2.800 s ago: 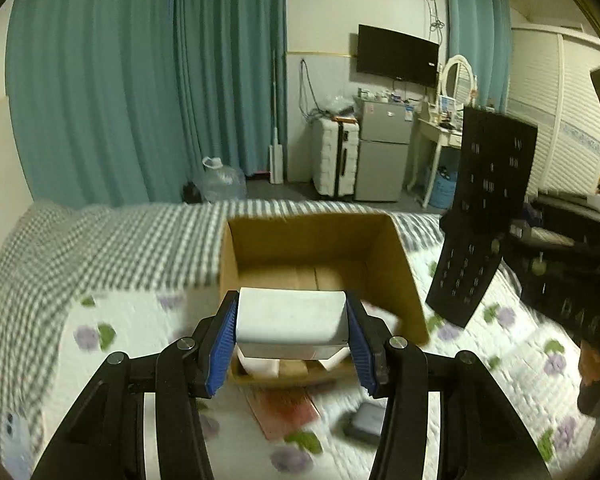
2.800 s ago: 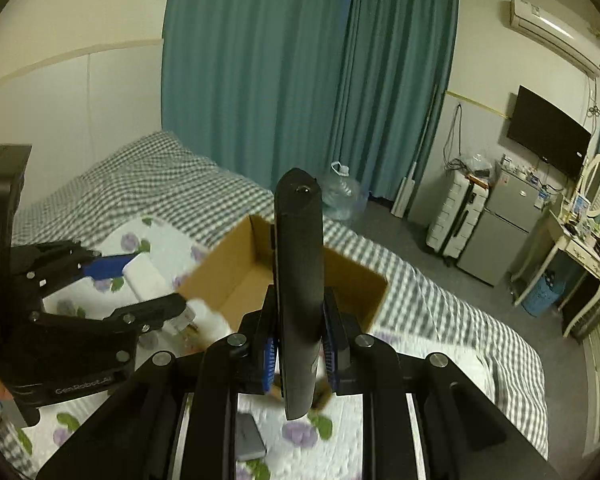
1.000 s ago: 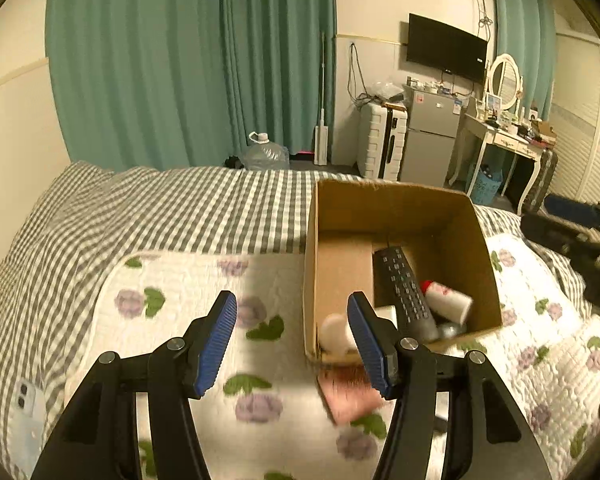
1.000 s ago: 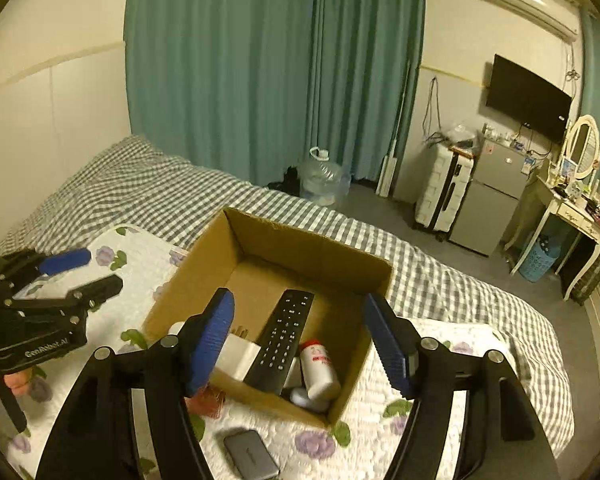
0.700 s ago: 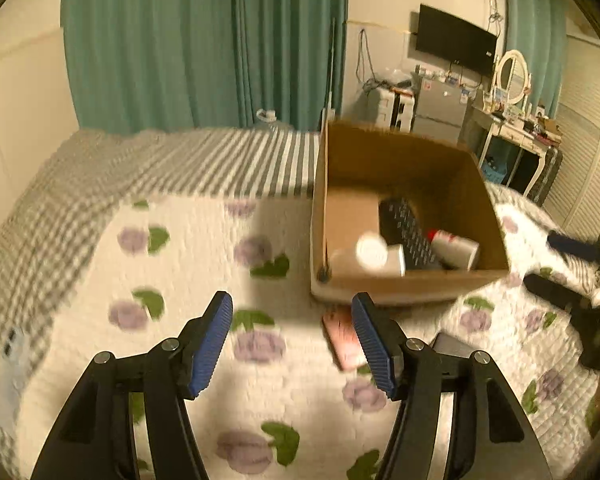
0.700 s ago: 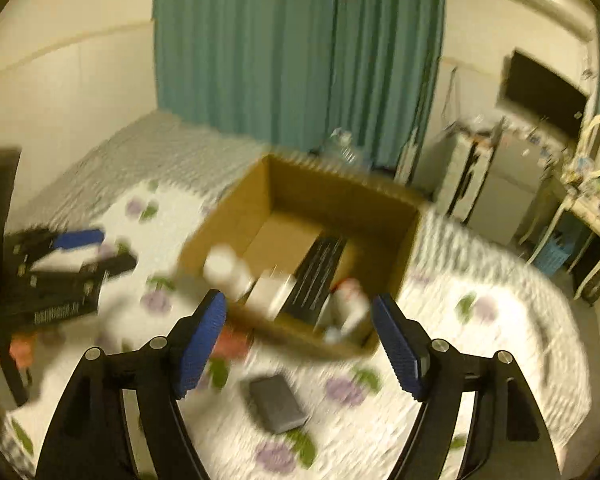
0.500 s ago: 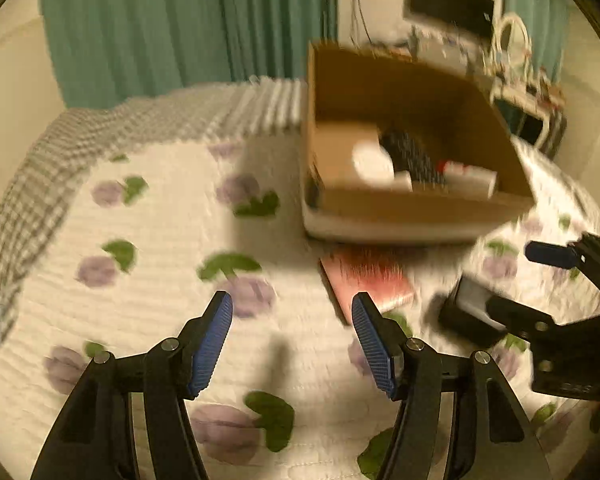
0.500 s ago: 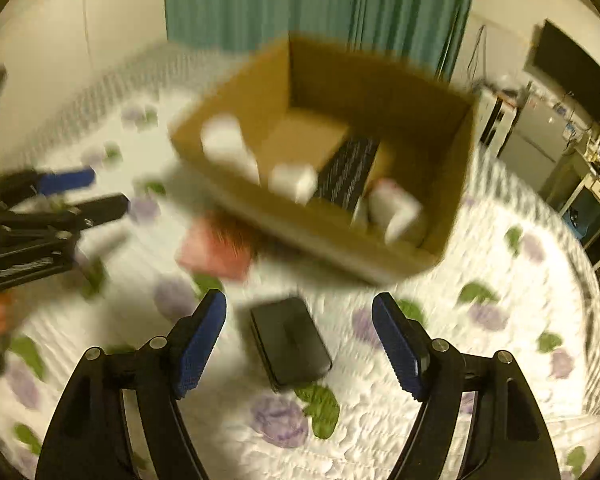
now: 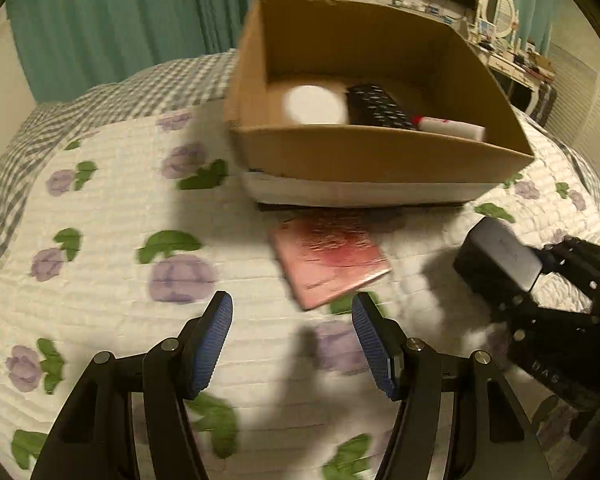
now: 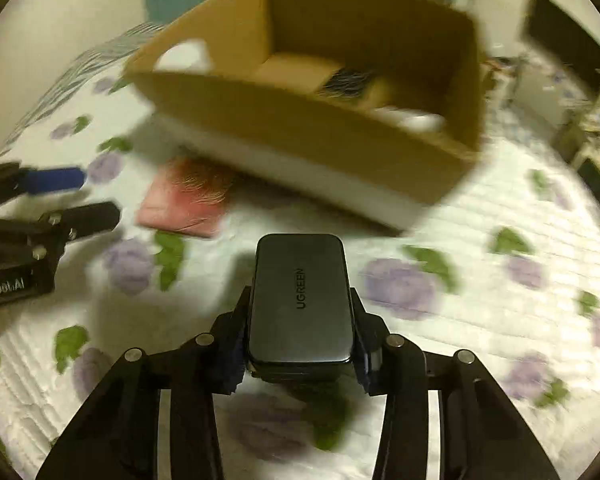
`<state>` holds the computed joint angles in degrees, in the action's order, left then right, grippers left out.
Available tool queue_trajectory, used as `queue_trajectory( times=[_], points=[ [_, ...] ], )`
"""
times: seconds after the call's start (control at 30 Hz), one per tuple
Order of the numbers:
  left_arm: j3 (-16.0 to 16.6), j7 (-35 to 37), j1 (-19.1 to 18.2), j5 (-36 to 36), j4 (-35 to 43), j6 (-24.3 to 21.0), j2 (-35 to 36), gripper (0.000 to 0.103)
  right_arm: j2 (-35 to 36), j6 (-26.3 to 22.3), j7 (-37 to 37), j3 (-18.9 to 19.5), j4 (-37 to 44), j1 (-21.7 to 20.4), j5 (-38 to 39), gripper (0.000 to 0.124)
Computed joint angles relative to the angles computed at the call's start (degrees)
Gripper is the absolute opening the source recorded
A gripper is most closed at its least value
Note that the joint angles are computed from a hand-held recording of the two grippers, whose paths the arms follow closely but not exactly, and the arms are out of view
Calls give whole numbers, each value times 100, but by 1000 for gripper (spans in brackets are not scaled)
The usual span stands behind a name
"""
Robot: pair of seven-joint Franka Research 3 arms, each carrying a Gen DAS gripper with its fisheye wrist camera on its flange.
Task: Organize rigid objects
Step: 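Grasp the grey UGREEN case with the right tool while the left grasps the pink rose card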
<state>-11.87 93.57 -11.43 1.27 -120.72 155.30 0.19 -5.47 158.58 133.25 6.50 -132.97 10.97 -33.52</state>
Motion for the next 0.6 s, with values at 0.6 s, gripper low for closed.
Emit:
queue_trajectory(
  times=[0.6],
  points=[
    [377,-3744,-701,3207,1204,-193,1341,80,-168,-89,383,55,-176,-298,-69,42]
  ],
)
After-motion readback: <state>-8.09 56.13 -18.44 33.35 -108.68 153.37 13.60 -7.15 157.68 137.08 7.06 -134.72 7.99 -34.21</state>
